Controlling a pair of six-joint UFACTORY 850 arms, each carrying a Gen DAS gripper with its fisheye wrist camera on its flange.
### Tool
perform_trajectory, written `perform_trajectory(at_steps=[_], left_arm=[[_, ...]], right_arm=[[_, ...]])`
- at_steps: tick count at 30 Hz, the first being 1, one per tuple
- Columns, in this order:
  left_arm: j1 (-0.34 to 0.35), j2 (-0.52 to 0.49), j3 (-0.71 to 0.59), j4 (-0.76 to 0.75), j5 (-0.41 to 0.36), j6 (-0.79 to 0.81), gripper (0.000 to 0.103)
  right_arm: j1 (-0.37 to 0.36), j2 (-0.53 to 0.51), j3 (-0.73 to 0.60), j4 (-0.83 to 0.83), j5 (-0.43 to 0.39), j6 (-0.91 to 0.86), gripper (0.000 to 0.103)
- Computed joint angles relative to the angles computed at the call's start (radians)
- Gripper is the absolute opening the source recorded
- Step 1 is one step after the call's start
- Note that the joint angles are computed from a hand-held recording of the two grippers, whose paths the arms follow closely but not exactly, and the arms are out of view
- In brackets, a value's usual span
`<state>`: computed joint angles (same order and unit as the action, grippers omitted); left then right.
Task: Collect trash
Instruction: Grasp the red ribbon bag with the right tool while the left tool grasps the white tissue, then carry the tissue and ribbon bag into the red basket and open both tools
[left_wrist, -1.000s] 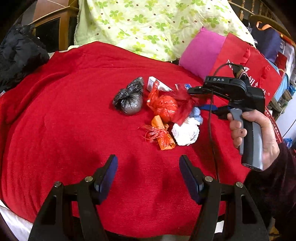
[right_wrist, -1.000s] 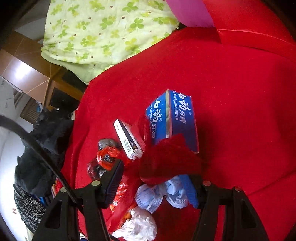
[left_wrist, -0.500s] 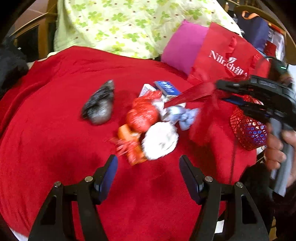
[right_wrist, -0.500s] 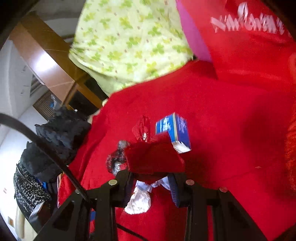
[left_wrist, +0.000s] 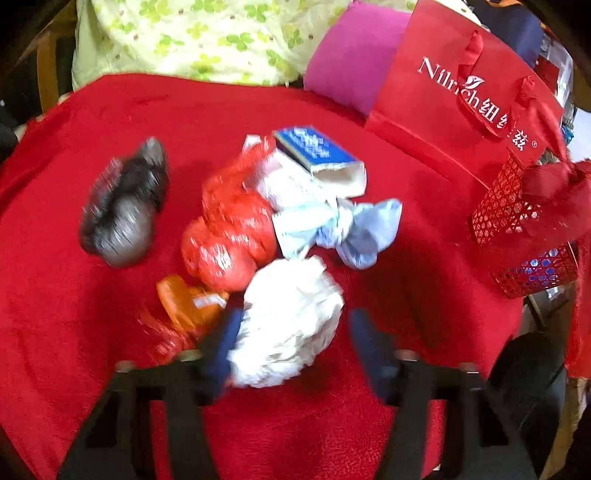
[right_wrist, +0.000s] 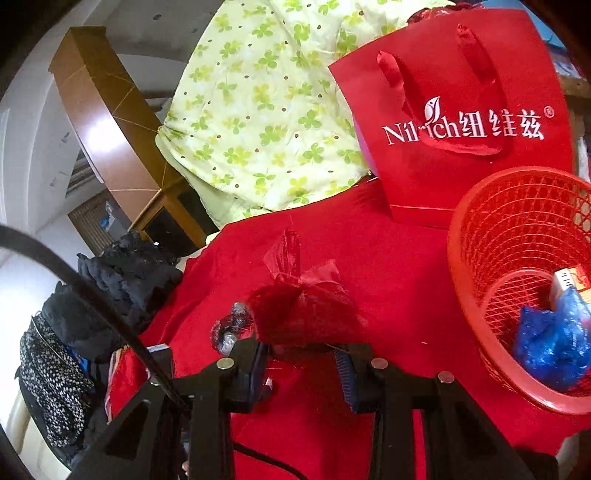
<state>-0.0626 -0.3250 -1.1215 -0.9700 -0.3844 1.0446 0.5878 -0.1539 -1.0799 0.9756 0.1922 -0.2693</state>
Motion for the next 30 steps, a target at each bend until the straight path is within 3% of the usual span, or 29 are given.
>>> perform_trajectory(at_steps=[1, 4, 9, 13, 20, 30], left_arm=[[0.001, -0.006, -0.005, 0.025, -0.008, -0.033, 0.035], [0.013, 0.015, 0.024, -0.044, -0.01, 0.021, 0.031], [0.029, 0.095, 0.09, -0.206, -0.011, 0.18, 0.029], [0.037, 0.186, 0.144, -0.282, -0.005, 0.253, 0.029], [0.003, 0.285, 0.154, -0.261, 0.037, 0.237, 0.029], [-0.09, 0.364, 0.144, -0.057, 0.093, 0.055, 0.03]], right_arm=[[0.0, 0.004, 0.005, -0.002, 0.002, -0.002, 0.036], [0.005, 0.014, 0.012, 0.013, 0.013, -0.033, 0.036], [0.017, 0.035, 0.026, -0.023, 0.04, -0.016, 0.036], [0.037, 0.057, 0.037, 0.047, 0.076, -0.111, 0.036], [0.058, 0.099, 0.057, 0.068, 0.117, -0.152, 0.036], [0.085, 0.19, 0.103, 0.195, 0.215, -0.305, 0.036]])
